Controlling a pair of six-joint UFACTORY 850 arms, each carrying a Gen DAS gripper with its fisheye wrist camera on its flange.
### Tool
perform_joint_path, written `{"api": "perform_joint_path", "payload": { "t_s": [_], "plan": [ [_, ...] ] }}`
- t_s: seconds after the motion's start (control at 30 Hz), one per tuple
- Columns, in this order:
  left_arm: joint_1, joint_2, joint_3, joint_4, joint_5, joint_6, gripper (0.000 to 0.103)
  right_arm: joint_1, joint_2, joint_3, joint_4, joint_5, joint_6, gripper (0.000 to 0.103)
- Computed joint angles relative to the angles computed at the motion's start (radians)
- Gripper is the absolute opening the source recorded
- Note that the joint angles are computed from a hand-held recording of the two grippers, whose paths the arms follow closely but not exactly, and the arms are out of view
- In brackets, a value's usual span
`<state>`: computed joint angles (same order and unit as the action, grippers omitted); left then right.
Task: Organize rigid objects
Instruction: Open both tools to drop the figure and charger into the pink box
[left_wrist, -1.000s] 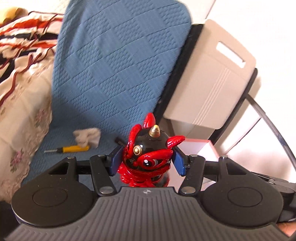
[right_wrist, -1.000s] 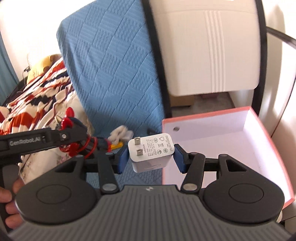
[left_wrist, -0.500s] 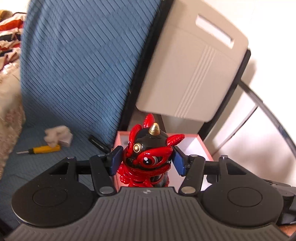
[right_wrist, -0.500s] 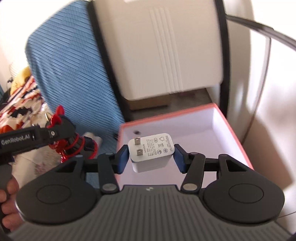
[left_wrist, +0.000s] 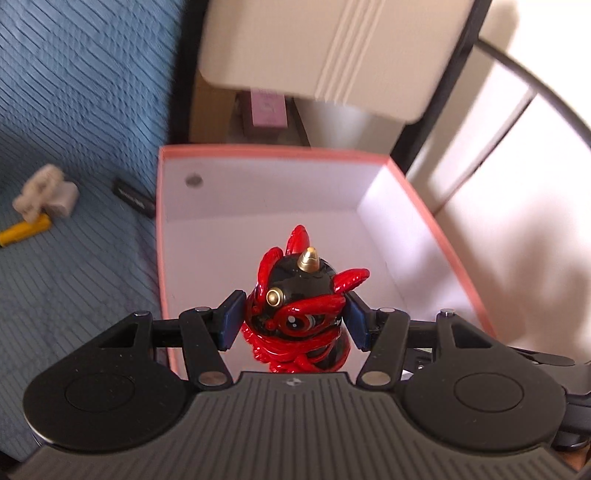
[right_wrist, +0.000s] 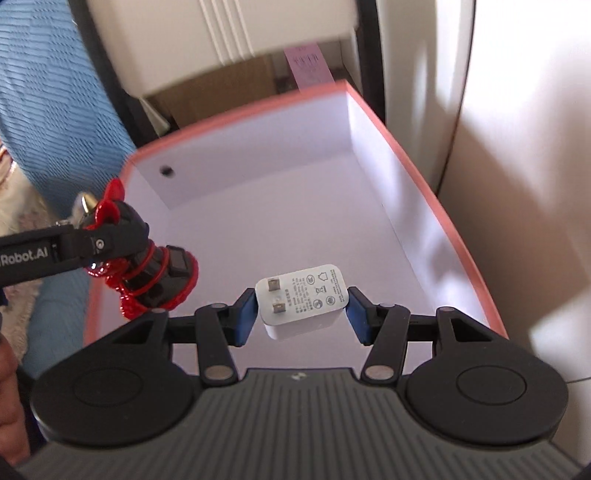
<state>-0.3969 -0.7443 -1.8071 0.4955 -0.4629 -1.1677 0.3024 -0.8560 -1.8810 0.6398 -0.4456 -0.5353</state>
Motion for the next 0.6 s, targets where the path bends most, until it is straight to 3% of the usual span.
{"api": "perform_joint_path", "payload": {
  "t_s": [0.3, 0.6],
  "plan": [
    [-0.003, -0.058, -0.057, -0.059, -0.041, 0.055, 0.065, -0.016, -0.034, -0.024, 0.051, -0.035, -0.056, 0.053],
    [0.0, 0.019, 0.019, 0.093, 0.005, -0.099, 0.068, -0.021, 0.001, -0.014, 0.194, -0.019, -0.167, 0.054]
  ]
}}
